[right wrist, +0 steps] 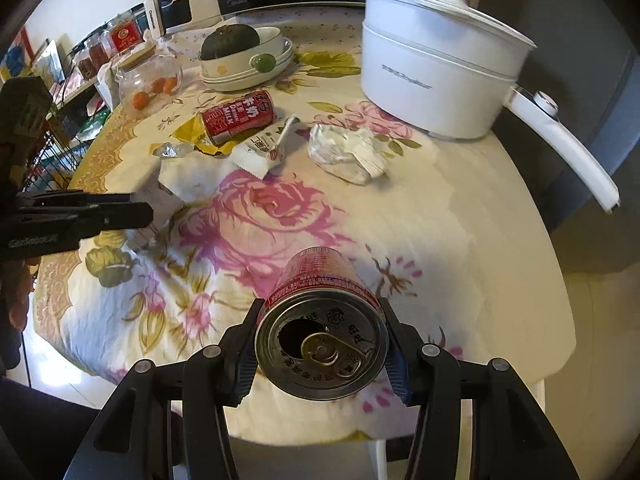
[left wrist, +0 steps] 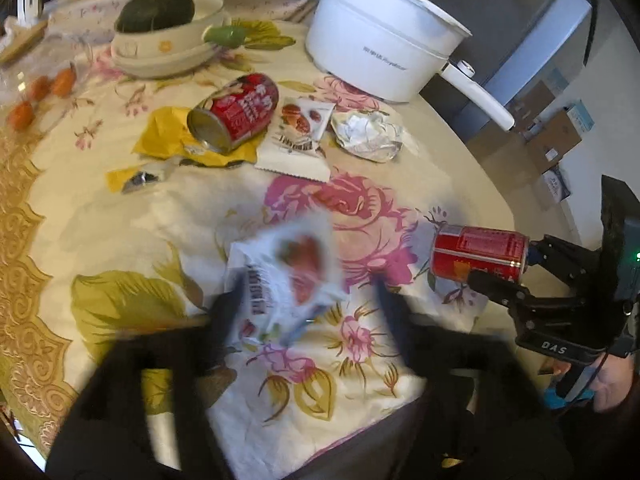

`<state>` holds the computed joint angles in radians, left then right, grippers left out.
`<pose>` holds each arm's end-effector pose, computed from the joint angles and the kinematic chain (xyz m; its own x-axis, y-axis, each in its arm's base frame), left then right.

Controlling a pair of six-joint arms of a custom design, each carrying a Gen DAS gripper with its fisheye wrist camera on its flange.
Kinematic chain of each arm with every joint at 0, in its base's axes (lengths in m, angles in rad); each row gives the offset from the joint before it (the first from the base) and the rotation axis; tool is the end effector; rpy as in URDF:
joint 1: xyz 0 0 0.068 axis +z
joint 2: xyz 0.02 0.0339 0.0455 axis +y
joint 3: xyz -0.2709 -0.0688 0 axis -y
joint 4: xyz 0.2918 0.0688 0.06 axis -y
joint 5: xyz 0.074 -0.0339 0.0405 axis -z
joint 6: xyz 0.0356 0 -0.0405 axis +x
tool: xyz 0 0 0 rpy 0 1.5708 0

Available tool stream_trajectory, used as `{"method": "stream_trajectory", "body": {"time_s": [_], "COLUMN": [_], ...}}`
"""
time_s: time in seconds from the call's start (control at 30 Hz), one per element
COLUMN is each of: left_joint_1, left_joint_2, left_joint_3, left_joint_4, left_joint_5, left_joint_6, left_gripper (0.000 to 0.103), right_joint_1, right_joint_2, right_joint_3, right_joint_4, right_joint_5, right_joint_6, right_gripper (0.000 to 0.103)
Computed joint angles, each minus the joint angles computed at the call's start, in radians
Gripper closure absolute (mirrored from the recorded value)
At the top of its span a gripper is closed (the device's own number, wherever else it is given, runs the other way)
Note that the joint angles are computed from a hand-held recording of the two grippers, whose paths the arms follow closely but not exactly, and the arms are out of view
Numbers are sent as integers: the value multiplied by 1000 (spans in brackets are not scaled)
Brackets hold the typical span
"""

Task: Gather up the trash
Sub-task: 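Carry the can and packet over the white bin and open both grippers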

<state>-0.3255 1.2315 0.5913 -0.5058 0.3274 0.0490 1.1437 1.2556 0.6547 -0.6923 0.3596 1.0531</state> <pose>0.2276 -0.0889 0.1446 -0.8413 0.3329 -0.4260 0.4701 0.8395 -0.2725 0.1108 0.2133 0.1524 -0.9028 -0.0200 -0.4297 -0.0557 0.9959 0.0707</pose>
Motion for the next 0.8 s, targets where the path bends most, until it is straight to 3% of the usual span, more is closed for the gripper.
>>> {"method": "stream_trajectory", "body": {"time_s": [0.13,0.27,0.37,0.47,0.53,0.8], "left_joint_1": [-30,-41,-103,-120,-155,-227], "left_joint_2": [-26,70,137,205,237,329], "left_joint_3": [-11,-6,-4,9,12,17], "left_joint_4": [14,45,93,120,135,193], "left_joint_5": [-90,-100,-179,-183,-235,-301], "left_joint_6": [-29,-51,-17,40,54,-5], "left_gripper": [9,9,9,9,9,10], "right_joint_1": [21,30,41,58,79,116], "right_joint_2": [-59,-123,-180,-241,-273,-365], "right_joint_3": [-42,-68,-89,-110,-119,-154], "right_joint_4": [-6,-42,-76,-113,-139,-223], "right_joint_5": [5,18,24,31,42,56], "right_joint_6": [43,65,90,123,148,211], "right_gripper": [49,49,49,49,49,49]}}
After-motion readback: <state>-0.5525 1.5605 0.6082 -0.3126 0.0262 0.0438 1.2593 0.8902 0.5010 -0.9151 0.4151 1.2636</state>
